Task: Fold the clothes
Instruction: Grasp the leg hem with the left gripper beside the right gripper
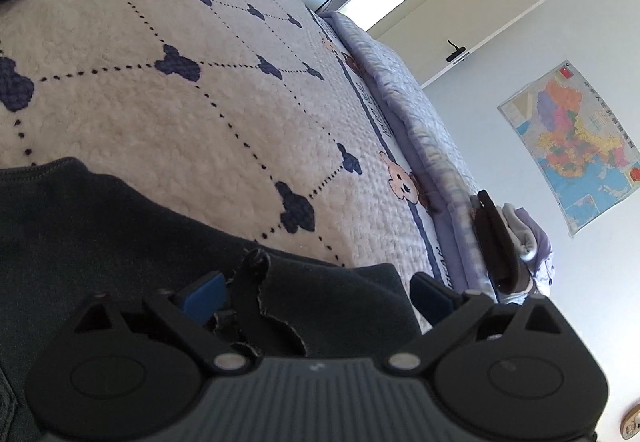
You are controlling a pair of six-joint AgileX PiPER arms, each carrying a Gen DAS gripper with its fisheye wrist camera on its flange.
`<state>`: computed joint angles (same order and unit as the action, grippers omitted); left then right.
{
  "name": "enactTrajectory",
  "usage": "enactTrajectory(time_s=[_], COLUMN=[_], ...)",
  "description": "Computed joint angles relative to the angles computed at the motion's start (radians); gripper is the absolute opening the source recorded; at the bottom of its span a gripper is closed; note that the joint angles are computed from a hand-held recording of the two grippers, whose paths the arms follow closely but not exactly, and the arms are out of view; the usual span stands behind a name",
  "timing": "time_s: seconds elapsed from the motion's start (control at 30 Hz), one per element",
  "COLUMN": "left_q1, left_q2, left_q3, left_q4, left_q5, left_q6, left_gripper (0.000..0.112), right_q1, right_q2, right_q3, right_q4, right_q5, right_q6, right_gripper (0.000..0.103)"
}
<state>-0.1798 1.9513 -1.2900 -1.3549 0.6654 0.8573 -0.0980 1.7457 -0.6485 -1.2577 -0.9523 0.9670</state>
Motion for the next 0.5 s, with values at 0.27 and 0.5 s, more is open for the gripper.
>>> enactTrajectory(time_s=[0.27,0.5], left_q1=[-0.079,-0.176], left_q2=[0.018,0.038], left_q3=[-0.078,-0.104], left_q4=[0.361,0.588], left_q5=[-0.054,-0.199], left_q6=[-0.33,-0.53], left_gripper=[0.099,0.09], right_q1=[0.025,-0.021], right_q2=[-0.046,-0.142], right_q3=[0.015,0.107], right_q4=[-0.085,-0.022], right_q5=[0.068,0.091], right_q6=[0.012,-0.094], right_gripper=[0.027,0.039])
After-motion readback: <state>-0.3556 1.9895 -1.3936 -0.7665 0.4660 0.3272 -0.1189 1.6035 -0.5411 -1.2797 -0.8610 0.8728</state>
